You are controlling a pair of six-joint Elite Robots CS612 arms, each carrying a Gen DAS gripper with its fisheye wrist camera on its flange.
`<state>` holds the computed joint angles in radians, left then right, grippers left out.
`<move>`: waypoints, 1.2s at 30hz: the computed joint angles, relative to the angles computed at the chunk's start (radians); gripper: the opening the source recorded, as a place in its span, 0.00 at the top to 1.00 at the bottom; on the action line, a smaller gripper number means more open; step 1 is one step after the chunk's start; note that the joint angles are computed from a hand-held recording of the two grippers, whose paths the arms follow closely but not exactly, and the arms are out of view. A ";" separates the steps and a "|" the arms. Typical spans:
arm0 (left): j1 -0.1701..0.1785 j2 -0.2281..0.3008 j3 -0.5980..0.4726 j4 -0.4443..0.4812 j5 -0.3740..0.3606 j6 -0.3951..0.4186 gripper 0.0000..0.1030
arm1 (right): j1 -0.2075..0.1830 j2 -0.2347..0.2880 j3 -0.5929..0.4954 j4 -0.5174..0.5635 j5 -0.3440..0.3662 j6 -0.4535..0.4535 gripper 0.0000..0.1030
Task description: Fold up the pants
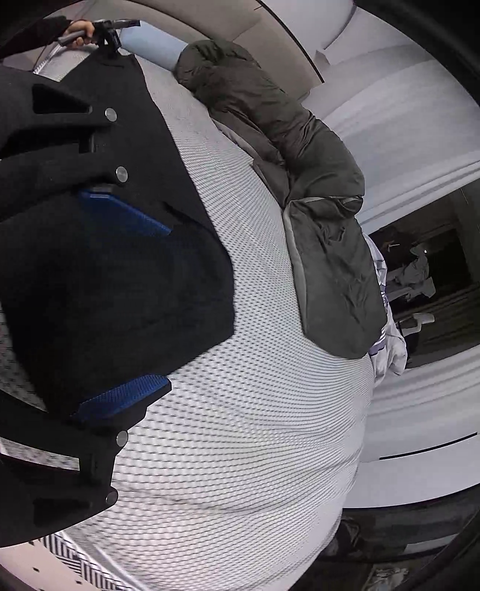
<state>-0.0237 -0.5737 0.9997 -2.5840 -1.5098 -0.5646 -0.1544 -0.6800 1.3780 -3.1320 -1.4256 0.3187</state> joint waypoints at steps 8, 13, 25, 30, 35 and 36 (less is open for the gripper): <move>-0.003 0.030 -0.072 0.115 0.100 0.050 0.41 | -0.003 -0.018 0.061 -0.029 0.013 0.047 0.23; -0.009 -0.030 0.049 -0.099 0.058 -0.005 0.09 | 0.003 -0.026 0.091 -0.077 0.058 0.057 0.22; -0.195 -0.015 0.078 -0.227 -0.134 0.347 0.01 | 0.127 0.020 -0.015 0.014 0.015 -0.213 0.07; -0.259 0.068 -0.043 -0.088 -0.157 0.425 0.01 | 0.199 0.091 -0.137 0.115 0.043 -0.428 0.07; -0.262 0.083 -0.050 -0.097 -0.159 0.464 0.01 | 0.222 0.118 -0.135 0.131 -0.102 -0.617 0.07; -0.259 0.082 -0.048 -0.096 -0.153 0.461 0.01 | 0.207 0.108 -0.109 0.110 -0.119 -0.599 0.07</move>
<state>-0.2830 -0.4922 0.9521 -2.6799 -1.6625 -0.1033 0.0528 -0.5717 1.2687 -3.0223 -1.5451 -0.2802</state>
